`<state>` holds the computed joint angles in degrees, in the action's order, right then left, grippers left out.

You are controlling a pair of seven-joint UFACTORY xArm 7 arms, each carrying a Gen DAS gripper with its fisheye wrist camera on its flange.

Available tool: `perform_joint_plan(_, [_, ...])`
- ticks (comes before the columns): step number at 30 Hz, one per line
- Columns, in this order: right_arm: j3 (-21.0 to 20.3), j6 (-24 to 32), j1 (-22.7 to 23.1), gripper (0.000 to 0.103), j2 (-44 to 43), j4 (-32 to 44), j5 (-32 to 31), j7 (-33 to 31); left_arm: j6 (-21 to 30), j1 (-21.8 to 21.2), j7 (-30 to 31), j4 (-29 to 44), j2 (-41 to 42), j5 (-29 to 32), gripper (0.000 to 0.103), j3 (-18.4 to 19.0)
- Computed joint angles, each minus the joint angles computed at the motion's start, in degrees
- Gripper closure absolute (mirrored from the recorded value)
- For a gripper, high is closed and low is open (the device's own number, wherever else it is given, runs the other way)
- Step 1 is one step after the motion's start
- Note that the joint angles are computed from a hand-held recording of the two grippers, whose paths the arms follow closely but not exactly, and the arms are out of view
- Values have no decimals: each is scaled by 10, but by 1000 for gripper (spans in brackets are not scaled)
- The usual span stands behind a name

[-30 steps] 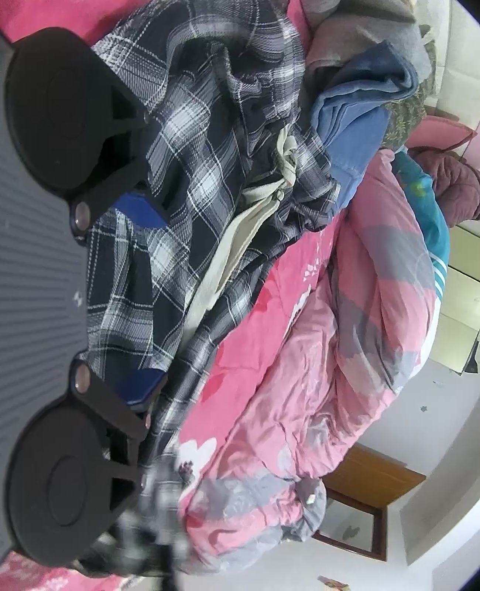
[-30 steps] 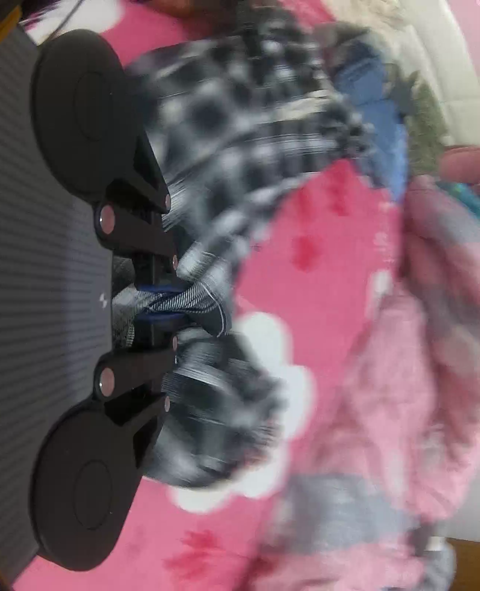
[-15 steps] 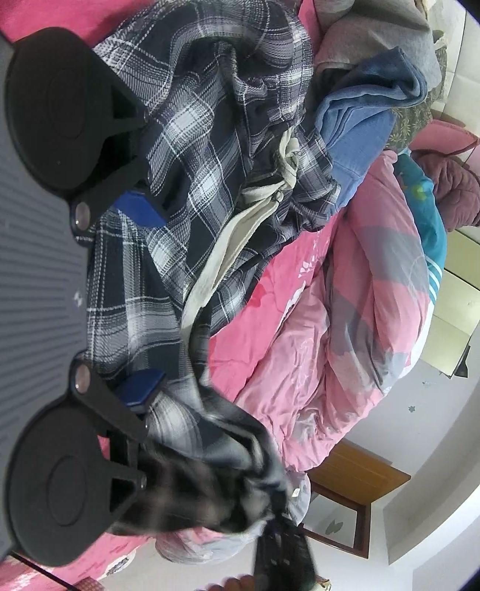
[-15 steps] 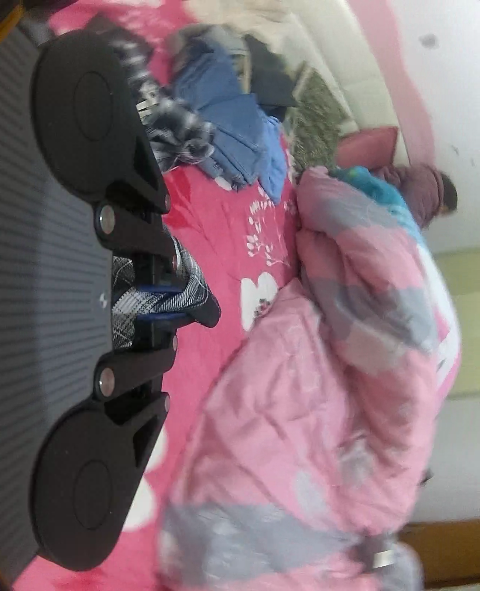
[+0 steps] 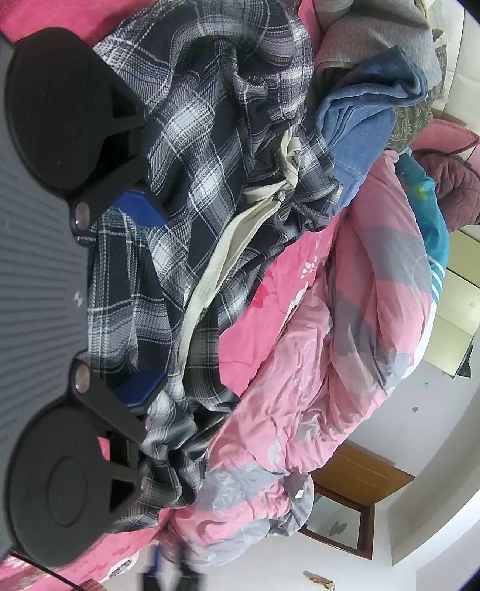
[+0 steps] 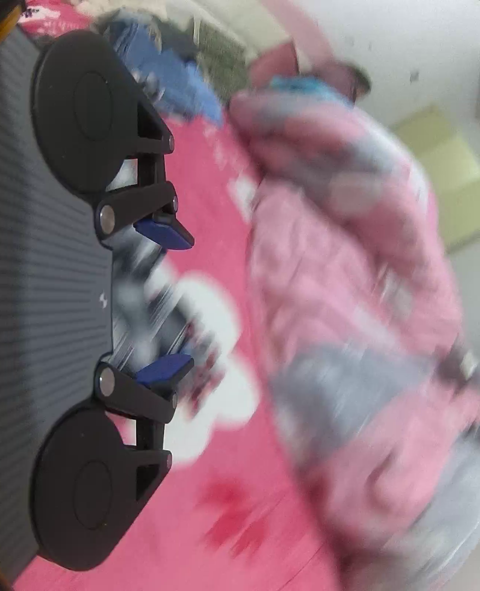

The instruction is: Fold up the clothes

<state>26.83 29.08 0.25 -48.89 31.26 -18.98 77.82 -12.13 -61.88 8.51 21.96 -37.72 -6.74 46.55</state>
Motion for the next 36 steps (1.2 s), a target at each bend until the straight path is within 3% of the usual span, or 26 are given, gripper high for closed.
perform_joint_plan(3, [-32, 49, 44, 41, -33, -56, 43, 1, 0, 0, 0, 1, 3, 1, 16, -1])
perform_joint_plan(6, [-62, -26, 68, 41, -31, -120, 78, 21, 0, -1, 0, 2, 5, 2, 15, 0])
perform_joint_plan(7, [-53, -68, 55, 43, -29, -138, 77, 36, 0, -2, 0, 2, 5, 2, 15, 1])
perform_joint_plan(10, [-33, -145, 35, 99, -32, -159, 78, 62, 1, -4, 0, 2, 3, 2, 15, 4])
perform_joint_plan(12, [-14, -181, 25, 99, -42, -169, 99, 72, 2, -6, 1, 3, 2, 2, 15, 5])
perform_joint_plan(14, [5, -149, 42, 100, -113, -175, 95, 97, 2, -6, 2, 3, 1, 1, 15, 6])
perform_joint_plan(16, [21, -93, 72, 101, -206, -177, 107, 129, 3, -10, 4, 3, -3, 0, 15, 11])
perform_joint_plan(19, [64, 60, 142, 101, -340, -153, 119, 173, 6, -17, 7, 3, -12, -3, 15, 20])
perform_joint_plan(23, [141, 252, 199, 101, -437, -71, 138, 224, 8, -31, 15, 3, -30, -12, 15, 37])
perform_joint_plan(29, [229, 480, 211, 100, -479, 36, 203, 249, 8, -32, 23, 3, -31, -24, 15, 35])
perform_joint_plan(31, [226, 573, 216, 96, -465, 56, 250, 251, 8, -31, 24, 3, -31, -25, 15, 33])
perform_joint_plan(34, [210, 727, 182, 94, -412, 121, 282, 232, 8, -27, 24, 3, -26, -27, 15, 28])
perform_joint_plan(36, [211, 760, 164, 88, -416, 152, 260, 208, 8, -26, 24, 3, -24, -27, 15, 26])
